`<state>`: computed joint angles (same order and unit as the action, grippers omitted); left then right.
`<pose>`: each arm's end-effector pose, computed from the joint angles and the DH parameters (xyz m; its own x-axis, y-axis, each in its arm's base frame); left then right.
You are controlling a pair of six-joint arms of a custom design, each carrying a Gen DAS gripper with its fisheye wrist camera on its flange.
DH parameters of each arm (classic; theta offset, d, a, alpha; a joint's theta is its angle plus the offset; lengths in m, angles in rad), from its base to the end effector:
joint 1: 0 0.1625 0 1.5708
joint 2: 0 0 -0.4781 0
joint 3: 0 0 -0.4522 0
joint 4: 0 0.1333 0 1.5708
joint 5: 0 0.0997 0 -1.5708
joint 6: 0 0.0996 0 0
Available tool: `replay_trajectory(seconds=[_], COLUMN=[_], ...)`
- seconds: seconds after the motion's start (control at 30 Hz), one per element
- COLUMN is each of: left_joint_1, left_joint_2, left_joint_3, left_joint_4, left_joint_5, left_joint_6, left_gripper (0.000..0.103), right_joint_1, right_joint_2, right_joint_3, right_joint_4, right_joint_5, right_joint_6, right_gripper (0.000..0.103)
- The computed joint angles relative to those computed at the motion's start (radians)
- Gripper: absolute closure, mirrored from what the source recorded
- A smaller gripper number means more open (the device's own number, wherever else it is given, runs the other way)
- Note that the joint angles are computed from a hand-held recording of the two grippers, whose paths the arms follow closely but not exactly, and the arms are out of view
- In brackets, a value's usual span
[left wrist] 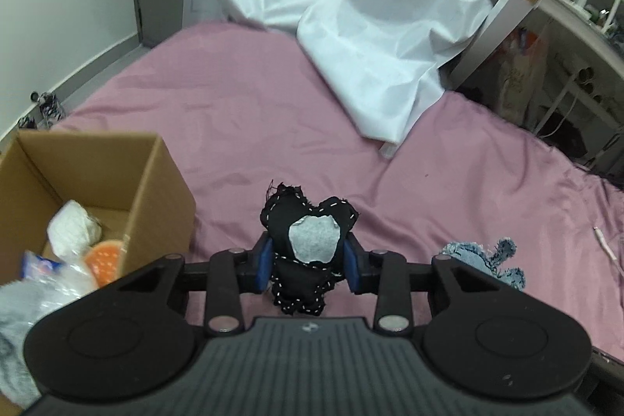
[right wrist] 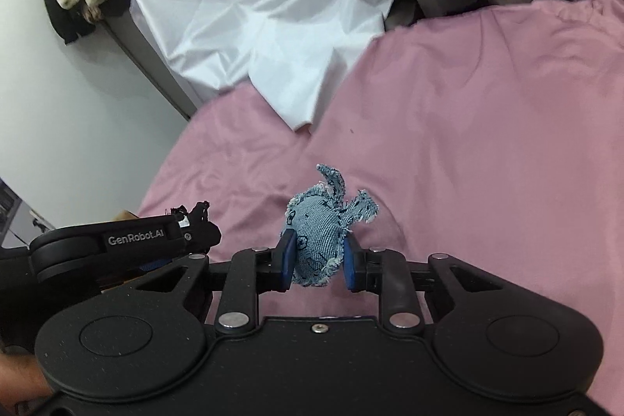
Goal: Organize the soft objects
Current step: 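Lift the black pad with the left tool while the right tool carries the denim plush to the box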
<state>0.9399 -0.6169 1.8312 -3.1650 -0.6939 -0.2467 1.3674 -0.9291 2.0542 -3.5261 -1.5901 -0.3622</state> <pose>-0.2222 -0.6600 -0.0069 -0.7976 -0.0405 -0.6018 0.3640 0.7631 -0.5340 0.0031 -0.6356 0.1439 -0.9613 -0.0322 0.2737 -0.2185 0.6945 -0.6856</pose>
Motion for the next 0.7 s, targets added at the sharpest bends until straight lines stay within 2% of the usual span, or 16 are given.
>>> replay_trajectory(seconds=[0.37, 0.7], left_joint_1=[-0.041, -0.047], left_joint_2=[-0.088, -0.150], left_joint_3=[0.087, 0.140], left_joint_4=[-0.062, -0.092], left_joint_5=[-0.001, 0.008], left_joint_6=[0.001, 0.003], left_gripper=[0.068, 0.068], right_joint_1=[0.042, 0.069], right_joint_2=[-0.009, 0.000], right_joint_3=[0.030, 0.043], right_joint_4=[-0.059, -0.095], right_joint_5=[0.047, 0.046], right_joint_6=[-0.020, -0.020], right_gripper=[0.079, 0.079])
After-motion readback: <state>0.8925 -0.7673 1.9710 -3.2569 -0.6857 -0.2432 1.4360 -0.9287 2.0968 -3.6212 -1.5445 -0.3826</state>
